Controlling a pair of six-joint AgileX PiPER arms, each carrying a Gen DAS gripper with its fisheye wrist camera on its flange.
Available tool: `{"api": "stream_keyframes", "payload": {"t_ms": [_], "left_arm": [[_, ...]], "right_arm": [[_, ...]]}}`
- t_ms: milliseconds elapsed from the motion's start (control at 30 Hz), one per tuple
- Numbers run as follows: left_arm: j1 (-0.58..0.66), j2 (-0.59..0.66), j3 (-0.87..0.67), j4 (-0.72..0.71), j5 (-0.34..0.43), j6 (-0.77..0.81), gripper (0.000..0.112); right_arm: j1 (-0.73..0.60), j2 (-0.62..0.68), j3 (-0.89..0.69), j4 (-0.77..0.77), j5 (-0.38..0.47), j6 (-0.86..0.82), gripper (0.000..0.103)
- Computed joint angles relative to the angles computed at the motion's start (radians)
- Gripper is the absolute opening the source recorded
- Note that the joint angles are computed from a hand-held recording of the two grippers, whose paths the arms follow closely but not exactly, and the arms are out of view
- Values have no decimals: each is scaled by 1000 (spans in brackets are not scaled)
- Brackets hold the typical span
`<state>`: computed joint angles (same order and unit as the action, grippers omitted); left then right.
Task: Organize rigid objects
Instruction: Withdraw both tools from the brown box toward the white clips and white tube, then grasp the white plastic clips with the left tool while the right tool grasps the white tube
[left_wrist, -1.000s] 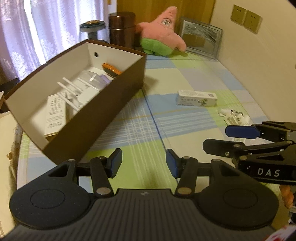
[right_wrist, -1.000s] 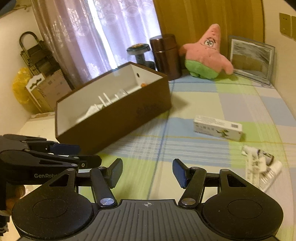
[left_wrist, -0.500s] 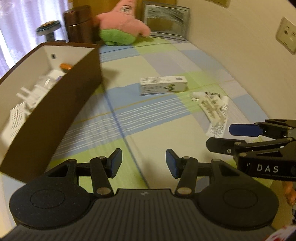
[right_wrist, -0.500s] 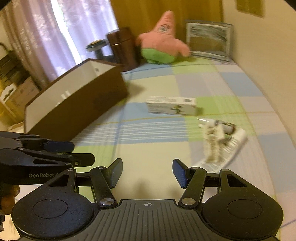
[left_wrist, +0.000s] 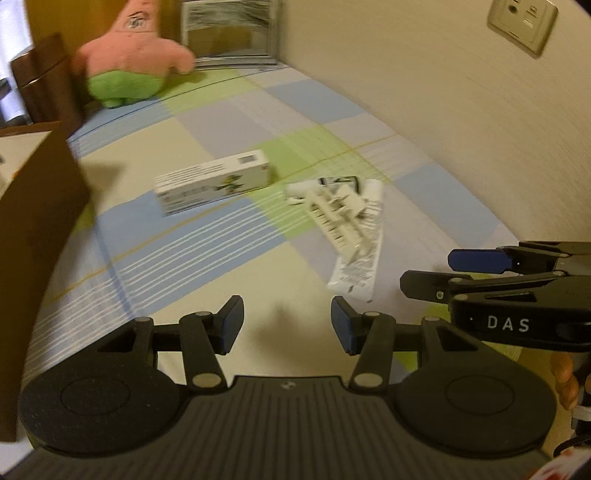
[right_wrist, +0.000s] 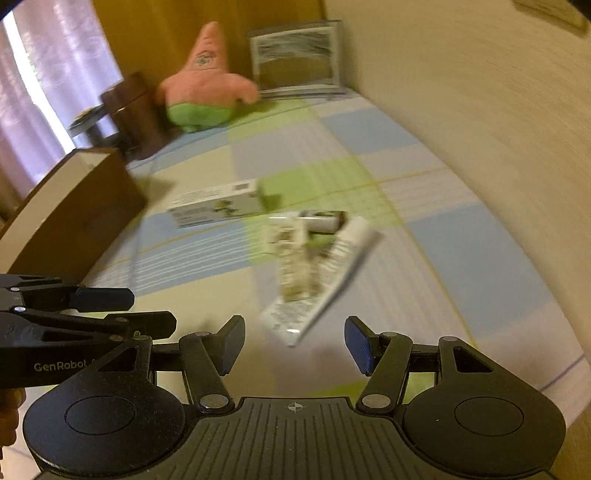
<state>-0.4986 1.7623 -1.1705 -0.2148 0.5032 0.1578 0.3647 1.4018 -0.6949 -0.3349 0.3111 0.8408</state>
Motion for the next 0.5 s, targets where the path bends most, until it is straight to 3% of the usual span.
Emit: {"api": "stream_keyframes", "payload": {"t_ms": [500], "left_arm": [[-66, 228, -244, -68, 33, 50, 47]], "right_arm": [[-179, 74, 41, -29, -134, 10, 56]]}}
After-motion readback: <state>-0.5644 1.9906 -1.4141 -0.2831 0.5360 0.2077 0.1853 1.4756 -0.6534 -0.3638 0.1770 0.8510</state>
